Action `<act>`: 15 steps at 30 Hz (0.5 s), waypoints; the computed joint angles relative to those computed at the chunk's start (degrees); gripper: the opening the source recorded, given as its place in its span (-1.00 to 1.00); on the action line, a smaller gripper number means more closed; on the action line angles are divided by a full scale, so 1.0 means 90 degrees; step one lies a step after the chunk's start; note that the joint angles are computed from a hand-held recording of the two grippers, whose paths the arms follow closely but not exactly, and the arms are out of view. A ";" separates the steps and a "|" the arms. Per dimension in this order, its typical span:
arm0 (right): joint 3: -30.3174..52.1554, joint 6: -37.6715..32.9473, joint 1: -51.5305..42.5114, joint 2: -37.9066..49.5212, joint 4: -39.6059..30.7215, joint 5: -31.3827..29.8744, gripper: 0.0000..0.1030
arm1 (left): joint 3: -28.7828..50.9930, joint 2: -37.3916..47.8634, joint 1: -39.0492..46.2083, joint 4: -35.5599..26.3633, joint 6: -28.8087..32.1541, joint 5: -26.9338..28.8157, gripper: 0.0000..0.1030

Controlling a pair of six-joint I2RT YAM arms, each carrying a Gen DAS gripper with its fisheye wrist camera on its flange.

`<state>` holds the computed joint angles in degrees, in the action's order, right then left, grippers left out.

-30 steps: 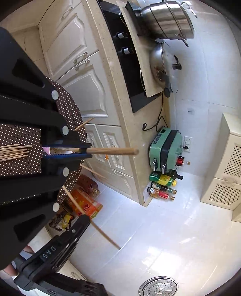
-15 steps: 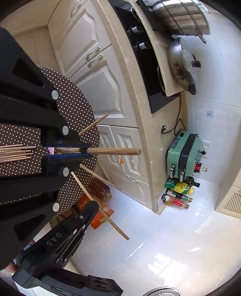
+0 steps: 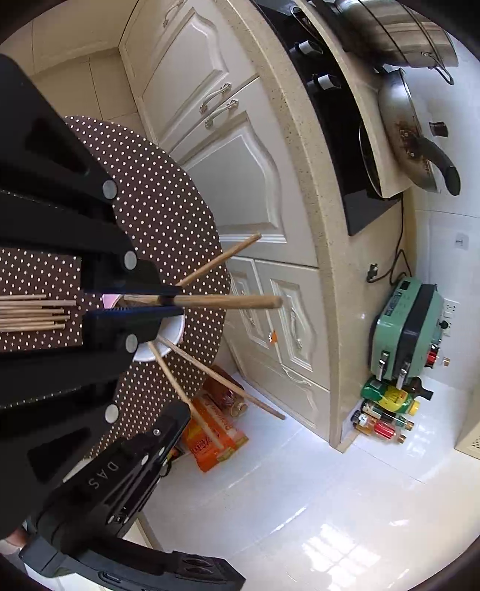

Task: Organize utensils
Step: 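Lower both chopsticks into the pink cup and open both grippers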

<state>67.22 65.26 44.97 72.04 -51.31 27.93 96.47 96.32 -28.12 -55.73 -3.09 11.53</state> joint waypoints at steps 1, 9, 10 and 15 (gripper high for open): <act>-0.0023 -0.0023 -0.0067 0.0026 0.0035 -0.0100 -0.87 | -0.0004 0.0044 0.0015 0.0036 0.0012 -0.0015 -0.88; -0.0162 0.0126 -0.0200 -0.0041 0.0060 -0.0499 -0.86 | -0.0048 0.0131 0.0075 0.0071 0.0248 -0.0092 -0.59; -0.0152 0.0137 -0.0192 -0.0053 0.0028 -0.0500 -0.86 | -0.0098 0.0089 0.0089 0.0111 0.0275 -0.0103 -0.56; -0.0053 0.0359 -0.0020 -0.0056 -0.0242 -0.0487 -0.86 | -0.0259 -0.0066 0.0195 0.0130 0.0289 -0.0110 -0.46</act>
